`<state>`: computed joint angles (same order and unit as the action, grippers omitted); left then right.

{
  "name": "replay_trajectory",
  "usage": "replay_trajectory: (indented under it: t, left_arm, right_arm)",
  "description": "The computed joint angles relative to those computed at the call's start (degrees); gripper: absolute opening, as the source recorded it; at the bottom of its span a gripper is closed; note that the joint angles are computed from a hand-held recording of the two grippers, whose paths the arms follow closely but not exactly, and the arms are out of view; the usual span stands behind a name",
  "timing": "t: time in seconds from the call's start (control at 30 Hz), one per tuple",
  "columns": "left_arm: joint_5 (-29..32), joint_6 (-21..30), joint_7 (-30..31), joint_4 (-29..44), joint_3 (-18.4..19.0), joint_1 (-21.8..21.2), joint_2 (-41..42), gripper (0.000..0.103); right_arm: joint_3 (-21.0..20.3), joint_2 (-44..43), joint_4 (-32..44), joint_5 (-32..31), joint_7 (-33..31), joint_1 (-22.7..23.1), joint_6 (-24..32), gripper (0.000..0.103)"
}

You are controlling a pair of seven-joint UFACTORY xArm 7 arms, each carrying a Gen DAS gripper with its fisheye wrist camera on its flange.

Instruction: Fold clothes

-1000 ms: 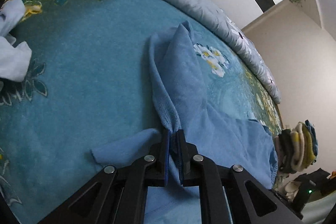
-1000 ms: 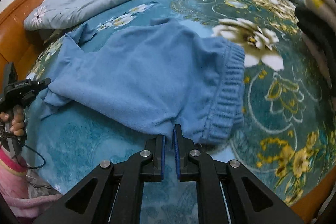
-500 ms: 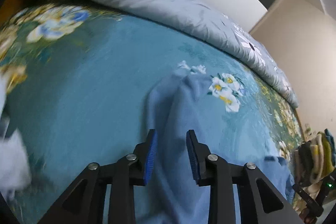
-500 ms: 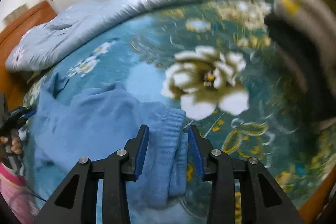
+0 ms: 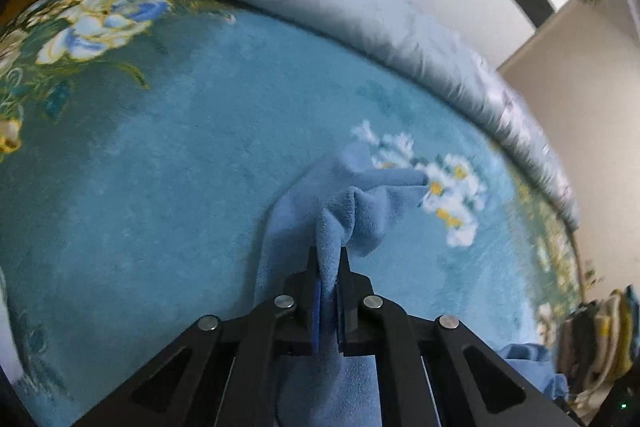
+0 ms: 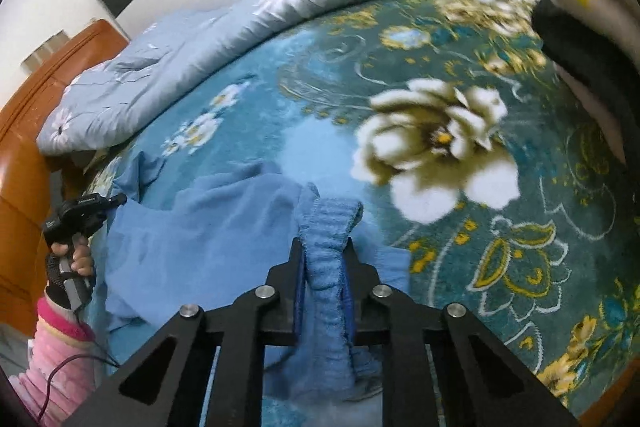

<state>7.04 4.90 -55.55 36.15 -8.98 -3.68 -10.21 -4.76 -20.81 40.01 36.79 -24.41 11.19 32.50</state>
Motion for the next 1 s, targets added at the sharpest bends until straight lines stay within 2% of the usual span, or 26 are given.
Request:
replay_trajectory:
  t: [0.07,0.17,0.27,0.37,0.47,0.53,0.57,0.63,0.7,0.8,0.83,0.93,1.0]
  left_arm:
    - [2.41,-1.50,-2.41,-2.70,-1.77,2.50,-4.85,0.005]
    - [2.70,-2.67,-2.37,-6.00,-3.32,4.69,-12.78,0.005]
    - [2.50,-2.16,-1.64,-6.93,-5.59,7.83,-19.42,0.005]
    - [2.76,-1.06,-0.14,-5.51,-6.55,10.80,-22.26,0.005]
    - [2.95,1.60,2.30,-1.06,-5.68,11.81,-18.22,0.005]
    - [4.14,3.83,2.44,2.85,-6.51,13.51,-14.19,0.006]
    - [5.89,5.24,1.38,5.31,-7.95,15.35,-11.66,0.006]
    - [13.75,9.08,-4.48,11.30,-13.24,21.42,-5.83,0.006]
    - [19.82,12.33,-9.90,16.19,-15.64,23.75,0.01,0.006]
    - [22.34,16.47,-12.54,20.23,-14.96,22.36,6.78,0.006]
    - [22.80,18.26,-13.07,21.91,-14.61,21.58,9.09,0.006]
    - [22.71,21.05,-11.78,24.92,-13.15,19.01,14.45,0.006]
    - [20.88,21.05,-10.70,25.11,-12.10,17.67,15.85,0.008]
  right_arm:
    - [-0.33,-1.79,-0.19,1.38,-0.62,0.48,-0.88,0.014]
    - [-1.89,-4.39,0.52,4.51,-2.29,1.87,-1.98,0.013]
    - [-2.88,-5.82,2.69,4.99,-3.86,2.71,-1.69,0.013]
    - [-2.09,-3.71,7.58,2.41,-3.91,2.32,-2.77,0.013]
    - [-1.90,2.87,16.70,-0.17,-3.04,1.30,-1.64,0.013]
    - [-0.25,10.28,25.69,-3.61,-0.36,-0.45,-0.04,0.013]
    - [1.05,14.16,30.47,-6.09,1.87,-1.49,0.81,0.013]
    - [3.58,22.18,39.85,-12.62,7.12,-2.76,1.28,0.013]
    - [5.13,30.75,49.77,-21.11,13.43,-2.51,1.35,0.013]
    - [4.27,42.48,61.25,-33.00,23.71,0.38,1.39,0.013]
    - [4.07,45.03,63.28,-34.95,26.15,0.92,2.12,0.013]
    - [3.77,51.63,68.20,-38.83,33.44,2.06,5.37,0.013]
    - [5.70,52.42,67.62,-37.63,33.83,0.34,4.70,0.014]
